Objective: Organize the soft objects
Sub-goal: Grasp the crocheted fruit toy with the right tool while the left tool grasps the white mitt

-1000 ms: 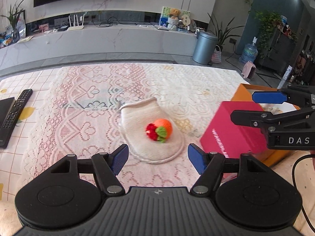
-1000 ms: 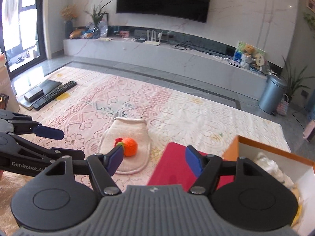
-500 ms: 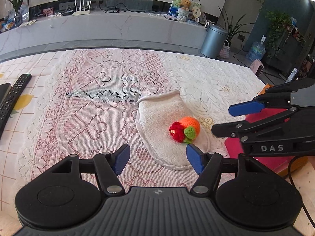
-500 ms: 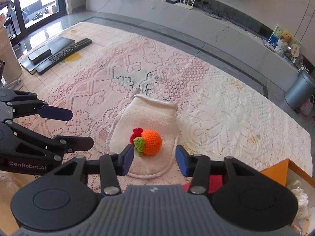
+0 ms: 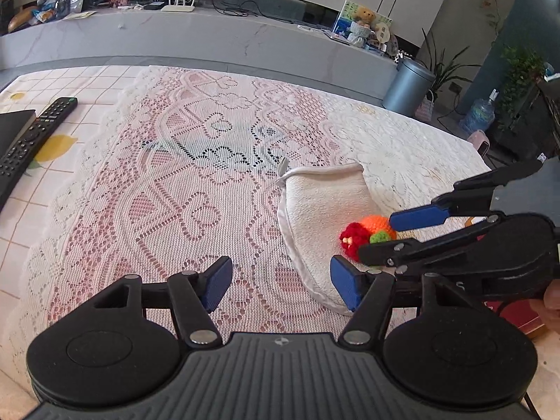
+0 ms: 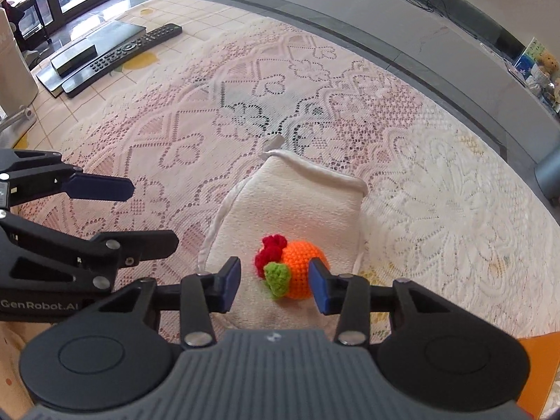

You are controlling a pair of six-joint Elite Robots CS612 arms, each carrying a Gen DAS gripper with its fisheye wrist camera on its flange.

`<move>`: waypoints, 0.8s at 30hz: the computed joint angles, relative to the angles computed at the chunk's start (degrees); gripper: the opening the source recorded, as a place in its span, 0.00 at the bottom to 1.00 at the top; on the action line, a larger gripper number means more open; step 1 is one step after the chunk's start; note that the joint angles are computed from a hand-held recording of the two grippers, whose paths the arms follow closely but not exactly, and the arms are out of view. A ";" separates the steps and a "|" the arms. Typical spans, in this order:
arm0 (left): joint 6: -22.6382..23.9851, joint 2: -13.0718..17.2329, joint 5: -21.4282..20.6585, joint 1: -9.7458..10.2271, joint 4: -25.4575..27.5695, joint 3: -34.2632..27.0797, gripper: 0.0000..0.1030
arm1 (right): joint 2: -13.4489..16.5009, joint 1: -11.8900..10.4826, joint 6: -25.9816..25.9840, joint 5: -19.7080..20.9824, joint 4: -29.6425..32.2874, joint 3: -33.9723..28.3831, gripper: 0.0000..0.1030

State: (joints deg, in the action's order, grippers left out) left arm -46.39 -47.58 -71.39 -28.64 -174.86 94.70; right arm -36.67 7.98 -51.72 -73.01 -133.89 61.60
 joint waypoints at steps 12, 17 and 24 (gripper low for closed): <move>2.52 0.60 -0.41 -0.35 -0.62 -0.50 0.73 | 1.93 0.51 1.64 -3.32 -2.22 -2.25 0.43; 3.18 0.85 -1.17 -0.31 -2.22 -0.43 0.73 | 2.34 0.62 2.98 -3.95 -1.80 -3.23 0.37; 4.05 2.56 -3.27 0.53 -2.59 -2.82 0.86 | 2.90 0.39 1.95 -6.10 0.98 -6.14 0.37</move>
